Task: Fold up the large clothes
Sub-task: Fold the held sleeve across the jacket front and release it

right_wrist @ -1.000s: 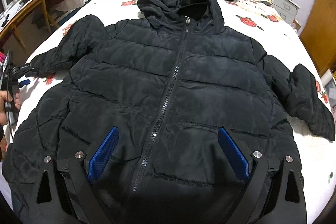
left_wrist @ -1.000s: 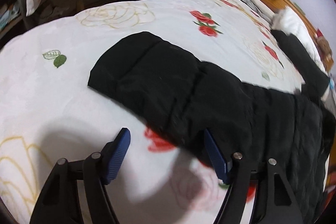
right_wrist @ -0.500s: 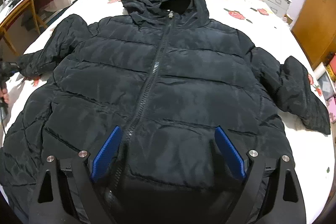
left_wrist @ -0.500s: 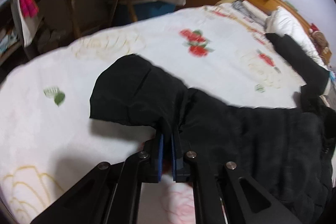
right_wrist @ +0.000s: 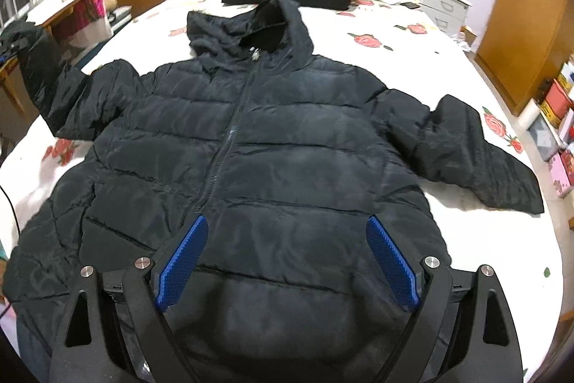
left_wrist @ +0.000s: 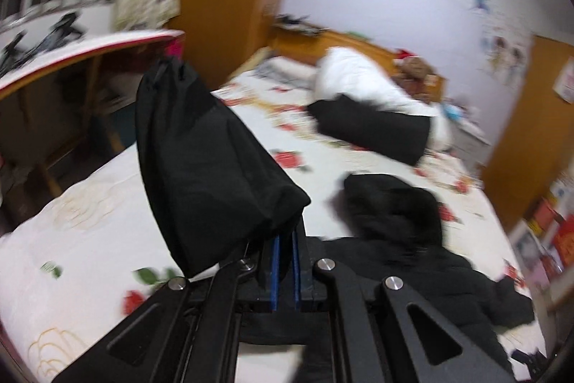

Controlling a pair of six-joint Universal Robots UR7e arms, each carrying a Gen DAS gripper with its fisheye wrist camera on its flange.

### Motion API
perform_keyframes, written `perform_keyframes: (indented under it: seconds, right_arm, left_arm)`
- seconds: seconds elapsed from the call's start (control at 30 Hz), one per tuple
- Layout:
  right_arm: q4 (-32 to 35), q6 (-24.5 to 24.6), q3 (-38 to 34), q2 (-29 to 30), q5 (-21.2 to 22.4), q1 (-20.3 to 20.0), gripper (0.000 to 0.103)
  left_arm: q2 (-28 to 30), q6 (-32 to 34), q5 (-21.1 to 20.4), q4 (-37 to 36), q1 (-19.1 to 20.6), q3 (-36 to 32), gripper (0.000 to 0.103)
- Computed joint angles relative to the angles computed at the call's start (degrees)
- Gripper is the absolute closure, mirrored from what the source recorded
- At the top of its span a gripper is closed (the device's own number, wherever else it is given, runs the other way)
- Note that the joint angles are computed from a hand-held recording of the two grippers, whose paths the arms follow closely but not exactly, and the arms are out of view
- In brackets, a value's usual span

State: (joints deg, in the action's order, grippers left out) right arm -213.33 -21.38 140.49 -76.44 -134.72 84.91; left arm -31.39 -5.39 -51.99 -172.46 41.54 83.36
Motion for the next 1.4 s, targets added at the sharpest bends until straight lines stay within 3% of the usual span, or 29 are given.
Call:
perform_keyframes:
  seconds: [0.23, 0.43, 0.77, 0.83, 0.87, 0.93, 0.97, 1.0, 1.17, 1.27, 1.4]
  right_arm:
    - [-2.0, 0.4, 4.1, -6.8, 2.7, -2.3, 0.013]
    - [-2.2, 1.2, 6.6, -10.9, 5.5, -6.4, 0.013]
    - [0.3, 2.5, 7.1, -13.1, 9.2, -12.8, 0.013]
    - [0.7, 2.6, 6.8, -13.0, 9.8, -13.8, 0.013]
    - [0.8, 2.6, 6.7, -13.0, 10.3, -14.2, 0.013]
    - [1.2, 2.8, 6.5, -13.2, 11.2, -15.0, 0.013]
    - [1.5, 2.9, 6.2, -13.2, 11.7, -15.3, 0.013]
    - [1.7, 3.0, 6.1, -13.1, 11.9, -15.4, 0.013]
    - [3.3, 3.7, 4.3, -12.8, 14.0, -14.7, 0.013]
    - [4.8, 4.0, 2.1, -11.8, 15.2, -14.0, 0.013]
    - [6.9, 3.6, -2.1, -9.3, 16.0, -12.9, 0.014]
  left_arm:
    - [4.7, 2.5, -10.8, 5.0, -3.2, -5.6, 0.097]
    - [11.2, 3.3, -17.7, 10.9, -5.0, -10.7, 0.097]
    - [20.8, 0.8, -25.8, 18.7, -5.2, -16.9, 0.097]
    - [21.1, 0.8, -27.6, 20.2, -4.6, -17.3, 0.093]
    - [21.2, 0.7, -28.9, 21.5, -4.3, -17.9, 0.085]
    - [21.9, -0.3, -30.5, 22.2, -4.2, -18.6, 0.059]
    - [21.8, -0.4, -30.7, 21.6, -4.3, -18.3, 0.046]
    - [21.4, -0.3, -31.1, 21.0, -4.2, -17.8, 0.043]
    - [18.4, 0.1, -30.2, 19.3, -4.2, -14.5, 0.039]
    - [15.5, 2.2, -25.9, 15.0, -3.9, -10.7, 0.039]
    - [13.6, 3.6, -16.4, 12.9, -1.4, -10.7, 0.039]
